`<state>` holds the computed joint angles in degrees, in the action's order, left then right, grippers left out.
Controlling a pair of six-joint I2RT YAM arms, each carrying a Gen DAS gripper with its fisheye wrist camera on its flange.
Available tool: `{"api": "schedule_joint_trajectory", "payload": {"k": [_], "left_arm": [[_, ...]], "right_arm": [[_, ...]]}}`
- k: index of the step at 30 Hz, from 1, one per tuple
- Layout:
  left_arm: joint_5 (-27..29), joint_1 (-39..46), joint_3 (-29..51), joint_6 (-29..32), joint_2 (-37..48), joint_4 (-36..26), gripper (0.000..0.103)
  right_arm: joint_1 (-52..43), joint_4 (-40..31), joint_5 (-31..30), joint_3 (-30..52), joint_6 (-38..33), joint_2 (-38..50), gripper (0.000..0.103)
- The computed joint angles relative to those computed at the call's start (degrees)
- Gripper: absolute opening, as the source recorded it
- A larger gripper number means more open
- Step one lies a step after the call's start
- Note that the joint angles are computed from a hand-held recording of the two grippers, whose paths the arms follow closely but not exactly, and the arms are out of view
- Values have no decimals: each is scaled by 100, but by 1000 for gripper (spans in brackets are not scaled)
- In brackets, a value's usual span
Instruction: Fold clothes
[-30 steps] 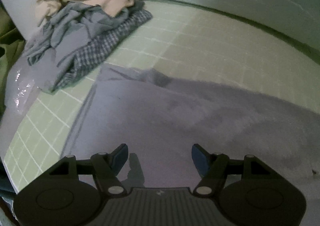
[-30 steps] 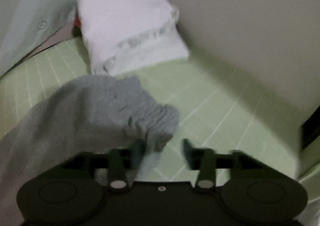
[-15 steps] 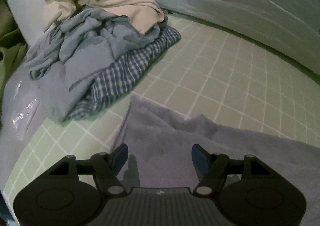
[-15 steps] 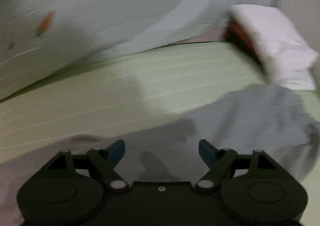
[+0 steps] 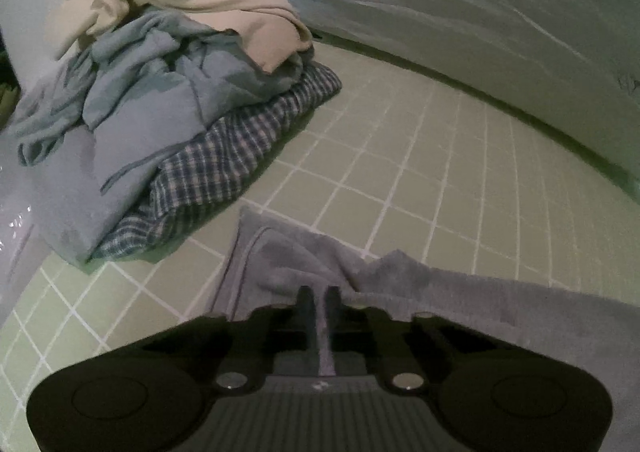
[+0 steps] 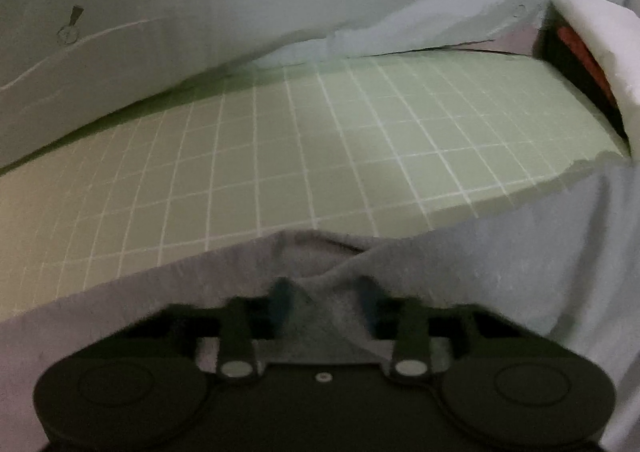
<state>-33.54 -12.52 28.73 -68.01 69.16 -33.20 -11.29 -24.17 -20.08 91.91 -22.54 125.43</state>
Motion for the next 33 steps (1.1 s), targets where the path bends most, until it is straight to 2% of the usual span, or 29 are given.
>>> {"api": "schedule_joint_trajectory", "payload": {"k": [1,7,10,13,15,18,20,22,23,24,25,26,27,31,32,33], "left_arm": [[-12,8,-38,-37,-68,5,2],[-341,-234,81,-441,-492,-660,1],[-666,-453,302,-736,-731,-1230,1],[-924,-441,584,-780,-912,-1566,1],[-955,-256,713,-622,-973,-1506,1],[-938,104,744,-321,-740,-1095,1],[-528,525,672,-5,-565,-715,2],[-144,812,693,57,-312,-668,8],[-54,863,734,44,-160,-769,9],[-52,812,750,-64,-80,-925,21],[-20,720,722,-185,-87,-1097,29],[14,617,672,-322,-124,-1247,39],[50,488,573,-498,-238,-1353,41],[450,-204,229,-1427,-541,-1918,44],[465,-533,187,-1810,-568,-2112,47],[447,-837,192,-2141,-583,-2331,55]], "right_arm": [[-39,-32,-76,22,-31,-3,1],[-233,195,-401,-287,-161,-339,1],[-340,324,-644,-472,-203,-569,1],[-357,406,-875,-445,-96,-632,1],[-276,540,-849,-338,88,-547,1],[-118,647,-763,-140,300,-341,1],[-8,636,-687,27,335,-159,1],[88,392,-604,334,315,76,3],[132,196,-510,499,291,171,6],[163,153,-369,493,286,155,28],[161,305,-268,289,262,22,53],[158,453,-168,90,236,-109,63],[147,587,-92,-112,182,-241,72],[-85,872,-146,-1003,-528,-787,79],[-150,939,-79,-1216,-682,-893,80],[-226,943,-9,-1384,-804,-974,80]]}}
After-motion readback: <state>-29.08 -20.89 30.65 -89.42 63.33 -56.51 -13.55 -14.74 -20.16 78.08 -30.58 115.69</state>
